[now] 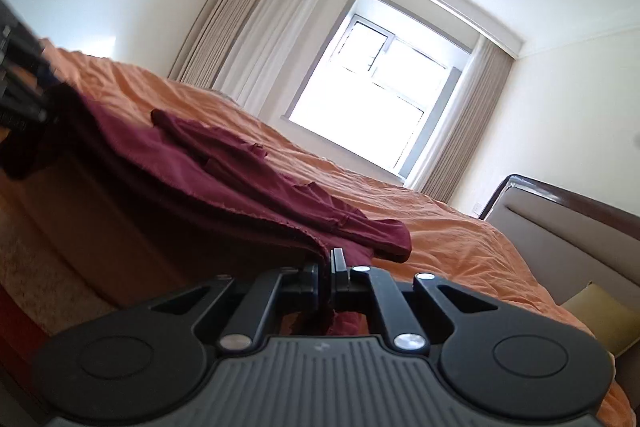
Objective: Fold small clothes
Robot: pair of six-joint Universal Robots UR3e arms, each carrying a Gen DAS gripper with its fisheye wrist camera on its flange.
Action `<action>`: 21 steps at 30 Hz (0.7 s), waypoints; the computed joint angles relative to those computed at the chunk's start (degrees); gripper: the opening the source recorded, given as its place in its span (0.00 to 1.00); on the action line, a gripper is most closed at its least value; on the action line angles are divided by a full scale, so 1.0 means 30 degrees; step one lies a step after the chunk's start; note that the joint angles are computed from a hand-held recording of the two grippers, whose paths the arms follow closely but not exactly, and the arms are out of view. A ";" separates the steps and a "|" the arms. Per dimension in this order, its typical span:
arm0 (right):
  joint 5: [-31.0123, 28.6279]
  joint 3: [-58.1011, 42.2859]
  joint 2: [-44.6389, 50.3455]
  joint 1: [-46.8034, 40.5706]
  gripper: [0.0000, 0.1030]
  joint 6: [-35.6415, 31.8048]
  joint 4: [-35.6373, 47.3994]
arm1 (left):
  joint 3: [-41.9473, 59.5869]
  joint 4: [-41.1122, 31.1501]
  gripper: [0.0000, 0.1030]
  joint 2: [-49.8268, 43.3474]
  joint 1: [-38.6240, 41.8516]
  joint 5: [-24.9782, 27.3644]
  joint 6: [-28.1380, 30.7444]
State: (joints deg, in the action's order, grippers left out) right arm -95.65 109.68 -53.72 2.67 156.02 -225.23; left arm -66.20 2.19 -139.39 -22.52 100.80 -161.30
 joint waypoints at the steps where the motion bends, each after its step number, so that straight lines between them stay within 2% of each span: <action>1: 0.0428 0.0000 -0.0493 -0.0316 0.06 0.0208 0.0470 | 0.0073 -0.0144 0.27 -0.0168 -0.0101 0.0183 0.0069; 5: 0.1910 0.0337 -0.2024 -0.1175 0.06 0.0432 0.1653 | 0.0029 -0.0550 0.27 -0.0617 -0.0279 0.0446 0.0142; 8: 0.2656 0.0982 -0.2463 -0.1719 0.06 -0.0423 0.1453 | -0.0299 0.0281 0.26 -0.0926 -0.0473 0.1064 0.1209; 12: 0.3313 0.0909 -0.2561 -0.2211 0.06 -0.0743 0.2237 | -0.1168 0.1001 0.14 -0.0230 -0.0430 0.1150 0.1790; 15: 0.3780 0.0871 -0.2754 -0.2587 0.06 -0.0713 0.2795 | -0.1655 0.1598 0.10 0.0271 -0.0333 0.1420 0.2079; 17: 0.3771 0.1295 -0.2890 -0.2683 0.06 -0.0900 0.2494 | -0.1829 0.1863 0.11 0.0540 -0.0239 0.1544 0.2329; 19: 0.3842 0.1499 -0.2813 -0.2704 0.06 -0.0857 0.2030 | -0.1942 0.1811 0.05 0.0792 -0.0206 0.1476 0.2347; 21: 0.3710 0.2029 -0.2893 -0.2666 0.05 -0.0873 0.0871 | -0.2405 0.2537 0.04 0.1123 -0.0228 0.1349 0.2249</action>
State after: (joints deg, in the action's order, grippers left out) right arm -84.52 115.77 -62.40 -5.33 153.40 -222.61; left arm -73.41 9.80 -136.02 -23.20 104.85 -154.56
